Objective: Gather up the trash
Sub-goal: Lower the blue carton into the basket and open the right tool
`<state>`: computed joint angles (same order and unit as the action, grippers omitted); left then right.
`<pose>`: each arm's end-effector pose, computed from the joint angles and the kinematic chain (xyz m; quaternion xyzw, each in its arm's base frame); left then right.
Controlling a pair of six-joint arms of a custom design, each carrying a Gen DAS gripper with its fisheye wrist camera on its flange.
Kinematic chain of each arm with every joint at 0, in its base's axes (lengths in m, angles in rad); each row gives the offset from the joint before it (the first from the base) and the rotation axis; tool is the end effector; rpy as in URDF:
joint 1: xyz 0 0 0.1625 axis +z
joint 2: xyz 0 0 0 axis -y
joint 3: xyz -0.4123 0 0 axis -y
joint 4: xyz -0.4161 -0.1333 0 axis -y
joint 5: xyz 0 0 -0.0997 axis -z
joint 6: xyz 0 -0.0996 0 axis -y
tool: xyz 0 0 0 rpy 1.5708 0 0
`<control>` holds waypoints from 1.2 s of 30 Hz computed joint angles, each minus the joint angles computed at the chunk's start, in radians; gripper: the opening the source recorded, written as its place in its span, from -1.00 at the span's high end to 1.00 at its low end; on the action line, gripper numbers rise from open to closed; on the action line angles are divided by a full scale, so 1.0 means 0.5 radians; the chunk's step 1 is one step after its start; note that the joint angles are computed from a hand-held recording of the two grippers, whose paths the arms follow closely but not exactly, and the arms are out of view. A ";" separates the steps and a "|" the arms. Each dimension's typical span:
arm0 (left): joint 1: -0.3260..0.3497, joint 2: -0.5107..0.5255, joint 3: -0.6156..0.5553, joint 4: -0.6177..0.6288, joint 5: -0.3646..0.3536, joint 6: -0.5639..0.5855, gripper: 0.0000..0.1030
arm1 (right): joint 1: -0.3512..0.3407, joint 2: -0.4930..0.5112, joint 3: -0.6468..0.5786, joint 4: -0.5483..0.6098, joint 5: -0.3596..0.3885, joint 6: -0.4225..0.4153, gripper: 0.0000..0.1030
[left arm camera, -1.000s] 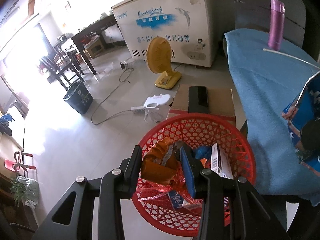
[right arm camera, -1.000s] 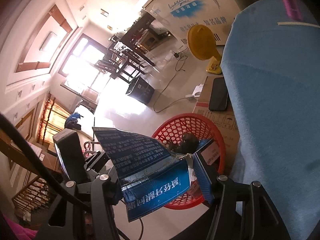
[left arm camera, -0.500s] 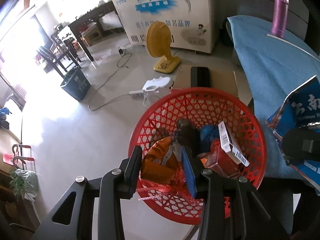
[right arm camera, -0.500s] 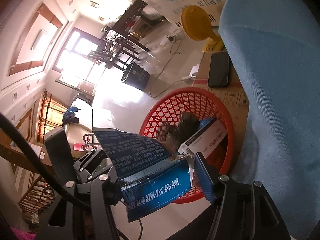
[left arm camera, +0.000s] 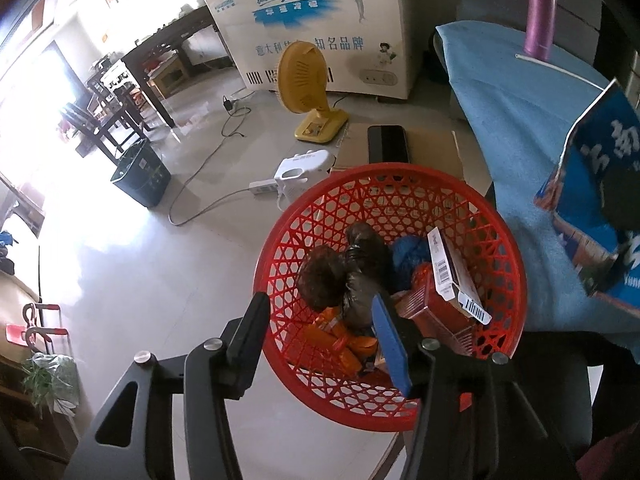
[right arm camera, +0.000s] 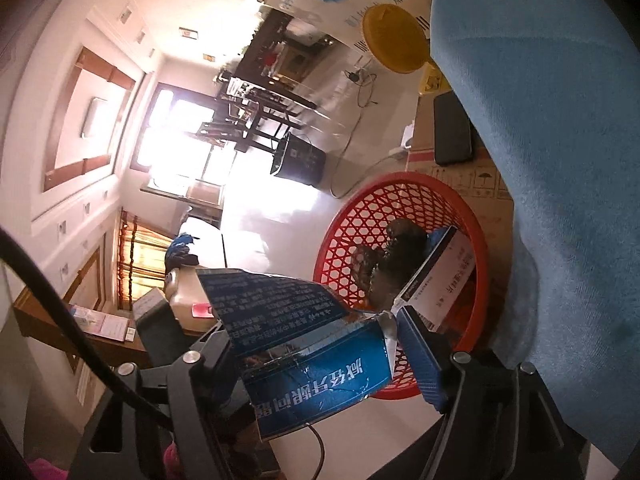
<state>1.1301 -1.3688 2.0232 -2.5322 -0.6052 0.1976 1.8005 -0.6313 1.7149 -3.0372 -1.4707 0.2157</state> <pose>-0.0293 -0.5667 0.2893 0.2072 0.8534 -0.1901 0.4390 0.2891 -0.6073 -0.0165 -0.0164 0.9804 -0.1745 0.0899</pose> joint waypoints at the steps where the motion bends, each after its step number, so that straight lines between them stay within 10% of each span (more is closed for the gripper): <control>1: -0.005 0.004 -0.006 0.001 0.003 0.003 -0.05 | 0.001 -0.013 0.017 -0.027 -0.003 -0.009 -0.46; 28: -0.397 0.102 0.061 0.037 -0.150 -0.046 -0.13 | 0.090 -0.813 0.789 -0.998 -0.712 -0.253 -0.46; 36: -0.465 0.121 0.073 0.058 -0.217 -0.088 -0.13 | 0.049 -0.868 0.879 -1.022 -0.477 -0.191 -0.47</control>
<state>0.8976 -1.3084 2.0595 -2.5034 -0.7138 0.1536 1.8249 -1.0651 2.1544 -3.5482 -1.7092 0.1204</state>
